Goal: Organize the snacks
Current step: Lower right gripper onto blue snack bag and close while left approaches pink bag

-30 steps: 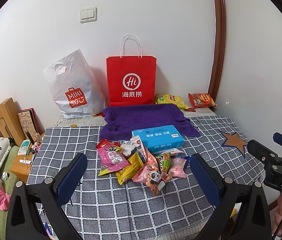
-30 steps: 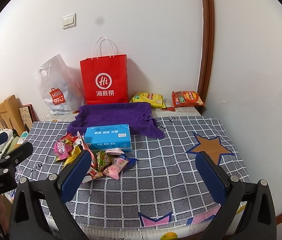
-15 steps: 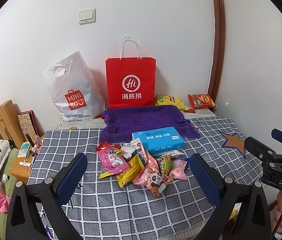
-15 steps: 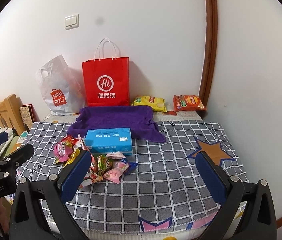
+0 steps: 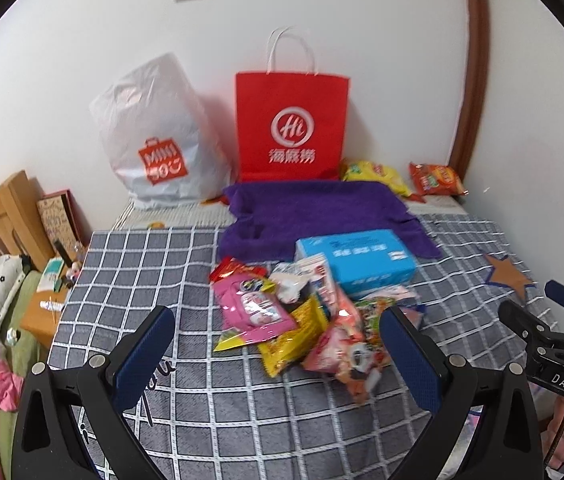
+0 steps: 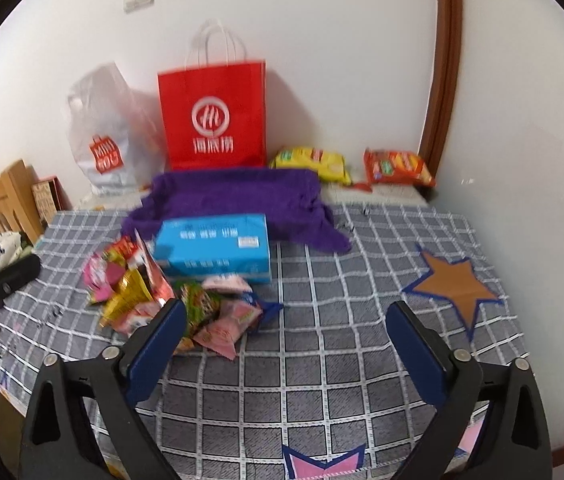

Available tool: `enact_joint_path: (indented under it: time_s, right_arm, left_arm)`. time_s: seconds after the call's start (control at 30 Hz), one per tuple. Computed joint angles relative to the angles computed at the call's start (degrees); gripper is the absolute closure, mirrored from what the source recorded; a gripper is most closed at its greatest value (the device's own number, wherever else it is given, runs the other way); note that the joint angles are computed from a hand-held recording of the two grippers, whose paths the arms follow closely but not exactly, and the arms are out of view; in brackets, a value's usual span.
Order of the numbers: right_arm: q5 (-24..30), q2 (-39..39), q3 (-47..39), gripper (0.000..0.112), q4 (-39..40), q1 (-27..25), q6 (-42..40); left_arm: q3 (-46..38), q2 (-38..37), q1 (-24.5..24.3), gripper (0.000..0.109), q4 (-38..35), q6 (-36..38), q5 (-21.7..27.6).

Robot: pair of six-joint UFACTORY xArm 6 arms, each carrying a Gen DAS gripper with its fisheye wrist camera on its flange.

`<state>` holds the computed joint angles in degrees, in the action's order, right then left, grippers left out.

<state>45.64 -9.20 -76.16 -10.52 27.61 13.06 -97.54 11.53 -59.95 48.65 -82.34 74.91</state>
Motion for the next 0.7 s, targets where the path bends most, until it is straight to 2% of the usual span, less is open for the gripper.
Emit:
enact_joint_path:
  time_s: [0.27,0.33,0.47,0.7]
  right_arm:
    - [-0.2,6.5,0.9,0.041,4.4,-2.7,-2.6]
    - [-0.5,8.0,0.6,0.044,4.6,-3.1,-2.9]
    - [-1.2,11.3,-0.6,0.049,6.5,-3.7,-4.9]
    - [-0.3,17.8,-6.1,0.049,11.6,-3.6,-9.5]
  left_arm:
    - [8.1,-2.2,5.2,0.006,-4.0,-1.1,-6.3]
    - [9.1,-2.1,6.3,0.006,-5.0,-0.9,-7.2]
    - [10.7,-2.0,8.3,0.007,-6.8,-0.7,-9.3]
    - [13.7,-2.8,11.3,0.007,-8.5,-1.0,-12.4]
